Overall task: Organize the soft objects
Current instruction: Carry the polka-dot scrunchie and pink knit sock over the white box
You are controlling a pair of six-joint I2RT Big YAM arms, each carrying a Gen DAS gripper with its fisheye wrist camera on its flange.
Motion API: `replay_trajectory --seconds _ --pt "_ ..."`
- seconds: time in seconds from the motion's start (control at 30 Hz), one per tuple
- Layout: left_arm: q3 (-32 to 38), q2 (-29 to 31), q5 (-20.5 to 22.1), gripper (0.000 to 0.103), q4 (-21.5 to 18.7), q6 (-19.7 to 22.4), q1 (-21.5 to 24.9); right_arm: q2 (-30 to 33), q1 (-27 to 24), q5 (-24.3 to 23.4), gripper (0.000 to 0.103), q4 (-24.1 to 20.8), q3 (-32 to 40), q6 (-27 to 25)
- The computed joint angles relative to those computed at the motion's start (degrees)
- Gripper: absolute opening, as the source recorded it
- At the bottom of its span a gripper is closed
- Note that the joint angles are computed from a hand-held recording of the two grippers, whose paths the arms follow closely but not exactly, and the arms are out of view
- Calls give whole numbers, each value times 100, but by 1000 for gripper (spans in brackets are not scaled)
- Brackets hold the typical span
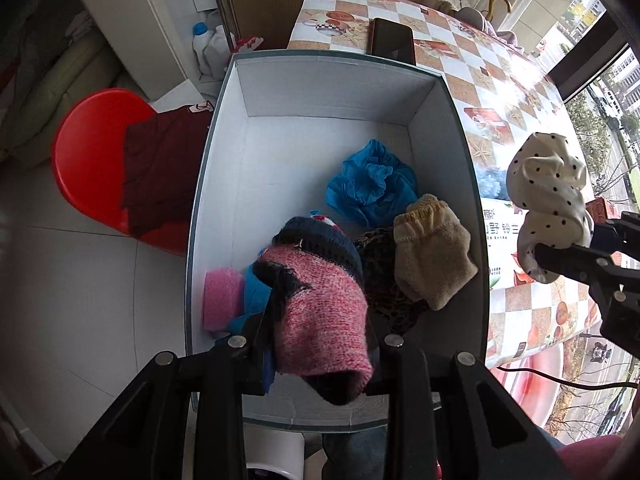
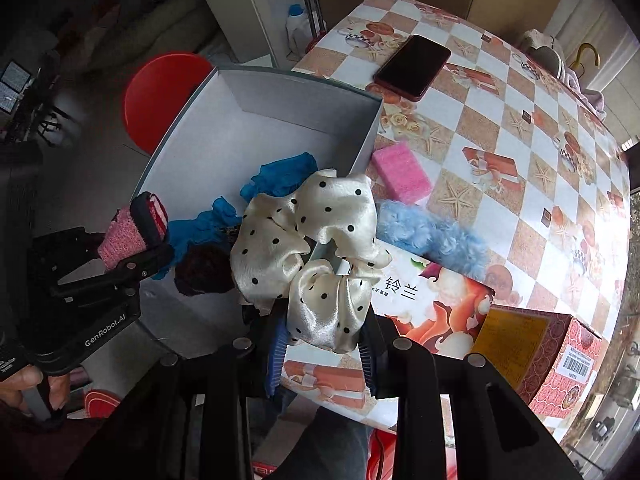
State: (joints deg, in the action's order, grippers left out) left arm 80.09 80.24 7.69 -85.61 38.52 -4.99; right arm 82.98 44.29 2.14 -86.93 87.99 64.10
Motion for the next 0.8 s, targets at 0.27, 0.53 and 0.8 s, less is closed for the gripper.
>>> replay_trajectory --seconds 0.27,0.53,0.8 --pt "145 120 -17 33 97 -164 -63 309 -189 -98 33 115 373 -301" --pt "281 225 -20 33 150 -298 -169 544 -321 -105 33 88 664 -556" --pt "311 282 -66 33 159 -328 -238 610 -398 -155 33 139 713 -602"
